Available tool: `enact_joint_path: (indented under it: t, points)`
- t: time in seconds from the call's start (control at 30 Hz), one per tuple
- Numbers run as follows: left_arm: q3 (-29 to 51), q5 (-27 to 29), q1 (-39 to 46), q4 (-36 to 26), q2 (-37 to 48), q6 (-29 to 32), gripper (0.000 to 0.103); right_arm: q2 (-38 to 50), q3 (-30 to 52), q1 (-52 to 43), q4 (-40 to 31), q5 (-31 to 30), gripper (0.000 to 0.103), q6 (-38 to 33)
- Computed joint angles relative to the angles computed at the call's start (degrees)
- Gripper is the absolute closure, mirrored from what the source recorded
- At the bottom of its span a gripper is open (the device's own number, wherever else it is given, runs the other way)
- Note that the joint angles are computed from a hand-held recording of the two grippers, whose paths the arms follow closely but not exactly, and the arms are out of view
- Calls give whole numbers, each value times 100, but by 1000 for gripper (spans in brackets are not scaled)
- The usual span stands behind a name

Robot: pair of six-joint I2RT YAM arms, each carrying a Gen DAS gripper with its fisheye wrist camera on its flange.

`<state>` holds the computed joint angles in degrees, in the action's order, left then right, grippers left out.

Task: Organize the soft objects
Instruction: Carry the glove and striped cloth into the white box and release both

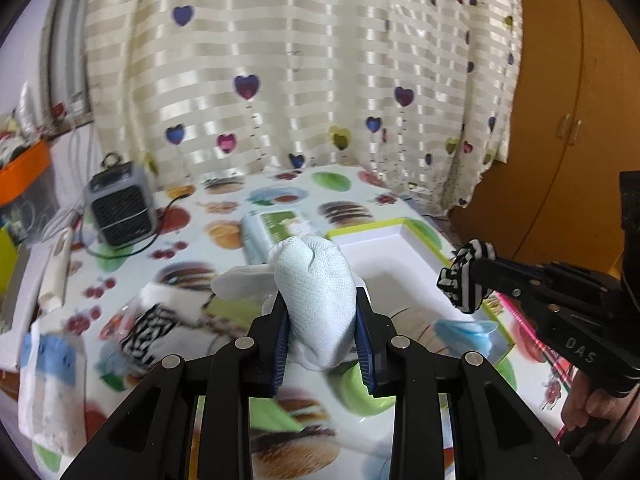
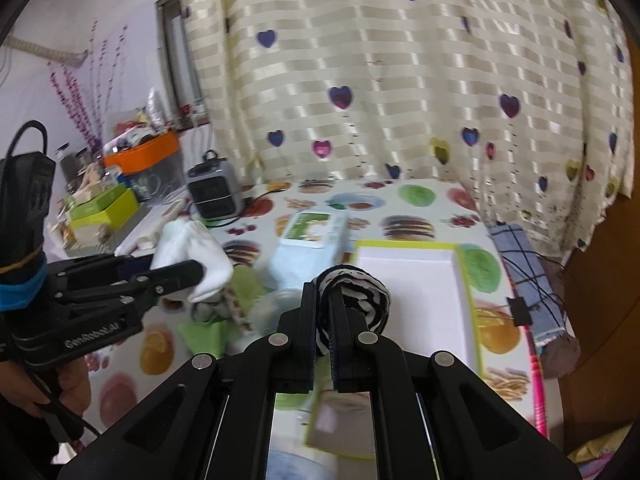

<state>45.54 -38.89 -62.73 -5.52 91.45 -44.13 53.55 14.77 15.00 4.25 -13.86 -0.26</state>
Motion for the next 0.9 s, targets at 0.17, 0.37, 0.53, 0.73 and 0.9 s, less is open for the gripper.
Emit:
enact_joint_path:
  t: [0.17, 0.37, 0.53, 0.73, 0.9]
  points:
    - [515, 219, 82, 155, 423, 456, 75, 686, 55, -761, 360, -453, 98, -242]
    - [885, 614, 236, 442, 1035, 631, 75, 1999, 167, -1252, 1096, -698, 98, -402]
    - [1495, 1101, 438, 488, 1665, 966, 75, 2970, 442, -1581, 1302, -911, 96, -639]
    - [2266, 1746, 845, 650, 2397, 1405, 75, 3365, 582, -1942, 1406, -934, 62, -814]
    - [2731, 2054, 1029, 540, 2885, 1556, 75, 3186, 609, -1949, 1443, -793, 59, -744]
